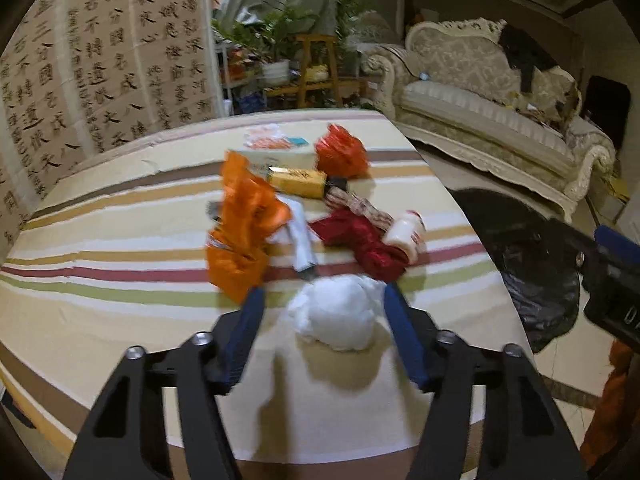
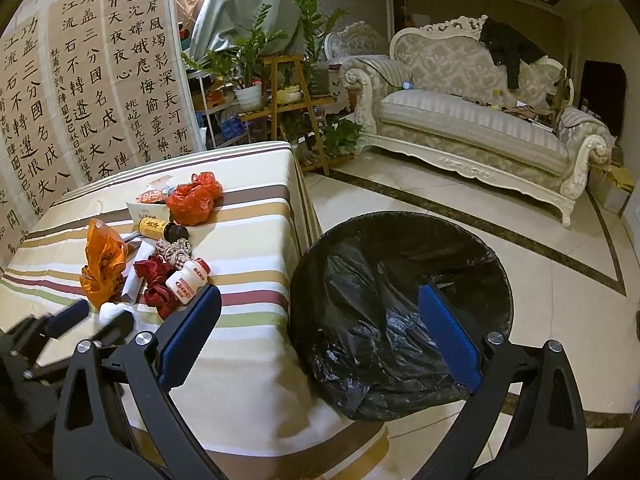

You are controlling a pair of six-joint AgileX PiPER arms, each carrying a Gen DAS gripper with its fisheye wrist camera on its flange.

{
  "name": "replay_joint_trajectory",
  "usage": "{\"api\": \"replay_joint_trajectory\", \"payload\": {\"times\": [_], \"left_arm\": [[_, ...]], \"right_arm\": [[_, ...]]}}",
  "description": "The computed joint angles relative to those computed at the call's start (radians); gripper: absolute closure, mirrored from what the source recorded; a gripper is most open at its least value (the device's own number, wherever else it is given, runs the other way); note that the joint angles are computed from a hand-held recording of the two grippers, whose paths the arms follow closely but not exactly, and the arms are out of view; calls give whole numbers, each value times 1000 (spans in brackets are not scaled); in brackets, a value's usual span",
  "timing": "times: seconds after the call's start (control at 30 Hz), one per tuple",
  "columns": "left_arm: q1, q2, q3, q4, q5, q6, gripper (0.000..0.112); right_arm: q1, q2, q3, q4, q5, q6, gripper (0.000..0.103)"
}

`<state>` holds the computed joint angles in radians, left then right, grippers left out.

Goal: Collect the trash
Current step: 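Grasp the white crumpled tissue ball with the left gripper, then grasp the white DEKU bottle with the right gripper while the left holds the tissue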

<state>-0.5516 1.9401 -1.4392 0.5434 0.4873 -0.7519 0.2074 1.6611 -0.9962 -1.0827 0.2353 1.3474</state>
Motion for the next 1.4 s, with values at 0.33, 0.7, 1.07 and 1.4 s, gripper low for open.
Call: {"api": "replay_joint_trajectory", "payload": {"times": [0.33, 0.7, 1.07, 1.4], "left_arm": [[11, -100, 117, 68, -60, -44, 77], [140, -145, 160, 165, -70, -138, 77], [213, -122, 159, -1, -125, 18, 77], [236, -115, 159, -113, -152, 124, 77]], "right_arm": [[7, 29, -26, 130, -34, -136, 20], [83, 191, -247, 634, 45, -631, 33], [120, 303, -411, 732, 159, -740, 41], [124, 277, -403, 794, 198, -805, 53]]}}
